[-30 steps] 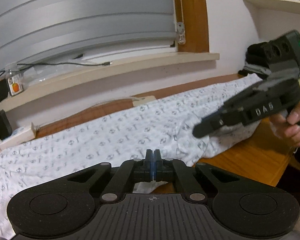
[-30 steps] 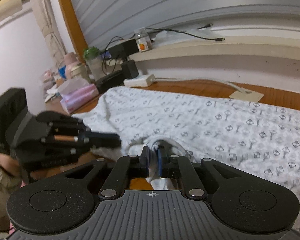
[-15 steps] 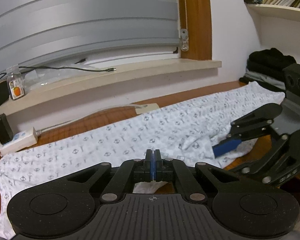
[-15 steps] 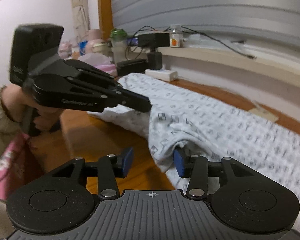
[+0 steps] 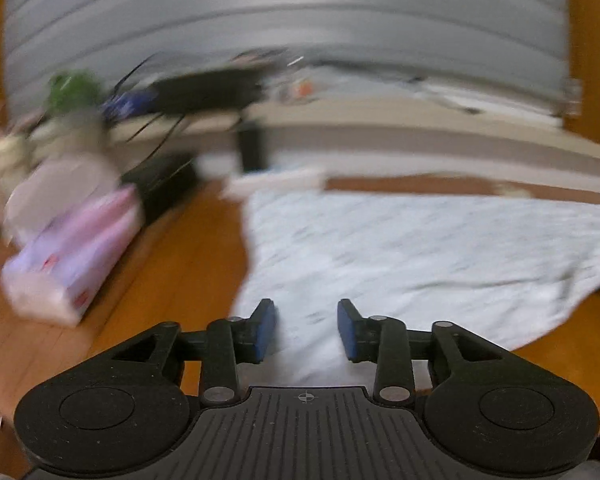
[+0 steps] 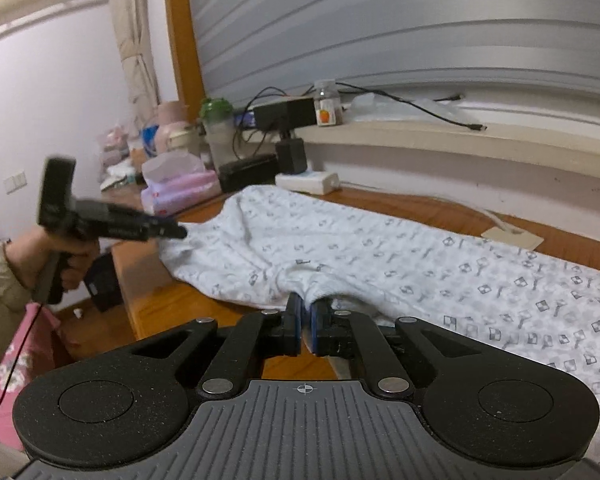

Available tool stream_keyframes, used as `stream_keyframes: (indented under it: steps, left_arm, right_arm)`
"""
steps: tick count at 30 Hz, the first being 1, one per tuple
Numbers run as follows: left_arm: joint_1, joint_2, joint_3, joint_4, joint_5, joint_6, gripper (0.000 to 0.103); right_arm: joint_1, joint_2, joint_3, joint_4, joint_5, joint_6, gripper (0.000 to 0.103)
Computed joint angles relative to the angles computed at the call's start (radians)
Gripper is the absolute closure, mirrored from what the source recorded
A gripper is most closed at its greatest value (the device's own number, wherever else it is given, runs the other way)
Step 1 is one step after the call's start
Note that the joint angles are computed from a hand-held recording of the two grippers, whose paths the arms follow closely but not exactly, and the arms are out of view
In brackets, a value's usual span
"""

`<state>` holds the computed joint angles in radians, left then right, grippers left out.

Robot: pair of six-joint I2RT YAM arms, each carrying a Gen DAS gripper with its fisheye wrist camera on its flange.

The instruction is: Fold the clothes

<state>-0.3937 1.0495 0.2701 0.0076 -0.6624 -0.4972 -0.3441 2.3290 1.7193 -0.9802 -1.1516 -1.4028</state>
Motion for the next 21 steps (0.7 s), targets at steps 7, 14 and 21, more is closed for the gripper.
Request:
stream_keyframes:
  steps: [7,14,21]
  left_arm:
    - [0.073,0.037,-0.025,0.084,0.051,0.051,0.065]
    - [0.087,0.028,-0.028,0.053,0.0,0.108,0.094]
    - [0.107,-0.121,-0.044,-0.107,0.033,0.072,0.073]
  right_arm:
    - [-0.009,-0.014,-0.01,-0.012,0.01,-0.008,0.099]
    - [-0.057,0.053,0.147,-0.387,0.045,-0.27,0.1]
    - [-0.086,-0.001,-0.029,-0.369,0.204,-0.413,0.1]
